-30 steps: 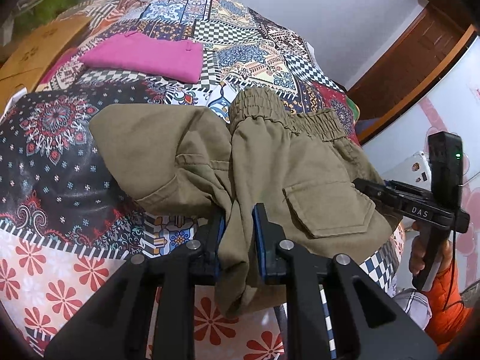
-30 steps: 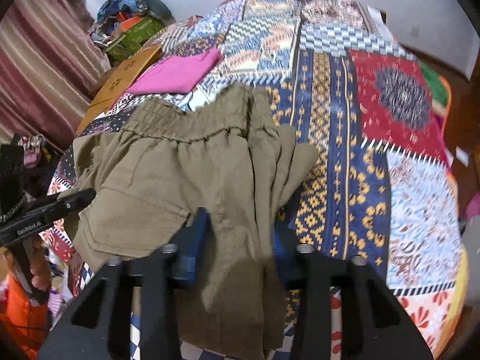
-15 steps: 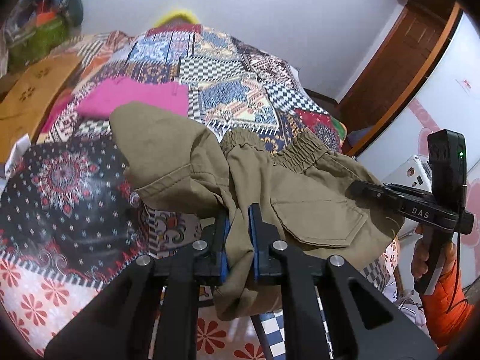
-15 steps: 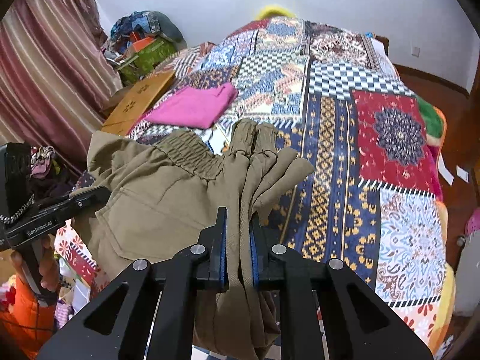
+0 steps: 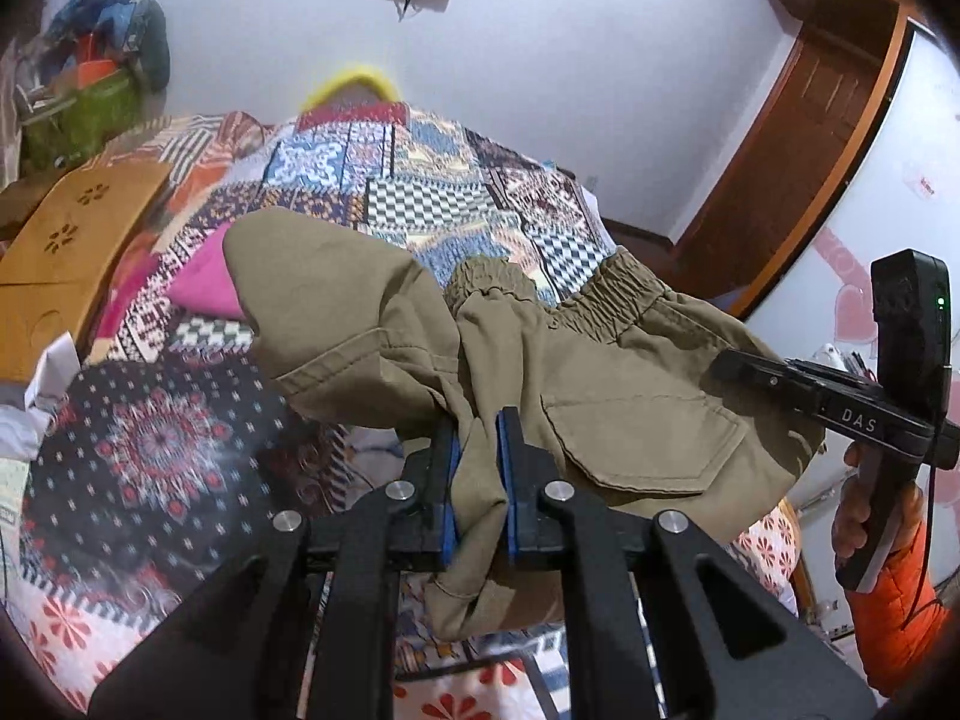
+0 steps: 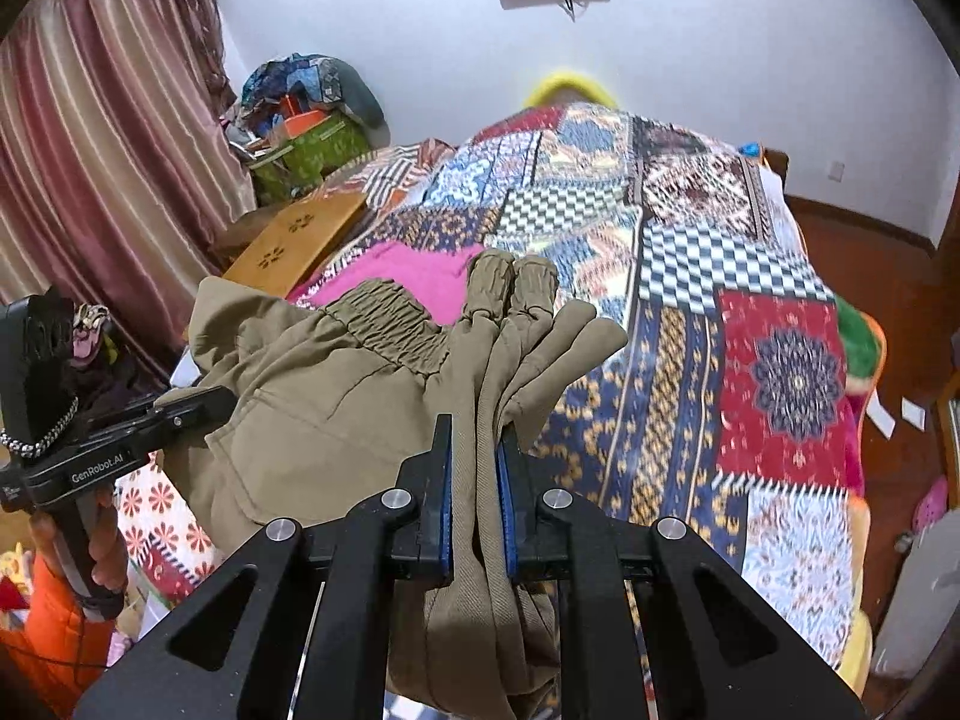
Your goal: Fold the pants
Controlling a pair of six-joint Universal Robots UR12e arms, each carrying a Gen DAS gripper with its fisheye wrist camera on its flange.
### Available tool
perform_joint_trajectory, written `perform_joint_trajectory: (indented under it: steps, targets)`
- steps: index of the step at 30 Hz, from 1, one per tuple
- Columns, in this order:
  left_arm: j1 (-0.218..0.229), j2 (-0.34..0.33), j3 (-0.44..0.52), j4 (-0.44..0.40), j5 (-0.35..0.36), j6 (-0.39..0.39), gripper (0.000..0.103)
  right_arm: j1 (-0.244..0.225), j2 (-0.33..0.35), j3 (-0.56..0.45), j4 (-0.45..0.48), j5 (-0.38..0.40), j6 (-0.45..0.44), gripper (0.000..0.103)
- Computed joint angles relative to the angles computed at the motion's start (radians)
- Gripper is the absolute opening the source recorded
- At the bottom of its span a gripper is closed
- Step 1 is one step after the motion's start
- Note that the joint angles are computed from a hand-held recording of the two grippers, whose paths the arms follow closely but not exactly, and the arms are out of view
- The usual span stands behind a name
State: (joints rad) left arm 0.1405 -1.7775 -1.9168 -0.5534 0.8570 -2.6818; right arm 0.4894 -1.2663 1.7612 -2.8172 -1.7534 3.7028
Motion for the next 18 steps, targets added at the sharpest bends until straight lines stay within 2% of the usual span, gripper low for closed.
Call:
perform_joint_trajectory:
  steps: [10,18]
  targets:
    - [0.011,-0.076,0.087,0.057,-0.014,-0.044,0.010,-0.011,0.058,-0.088,-0.005,-0.003,-0.052,0.011]
    - [0.020,-0.164,0.179,0.096,-0.011,-0.098,0.010,-0.019,0.136,-0.198,0.009,0.004,-0.112,0.010]
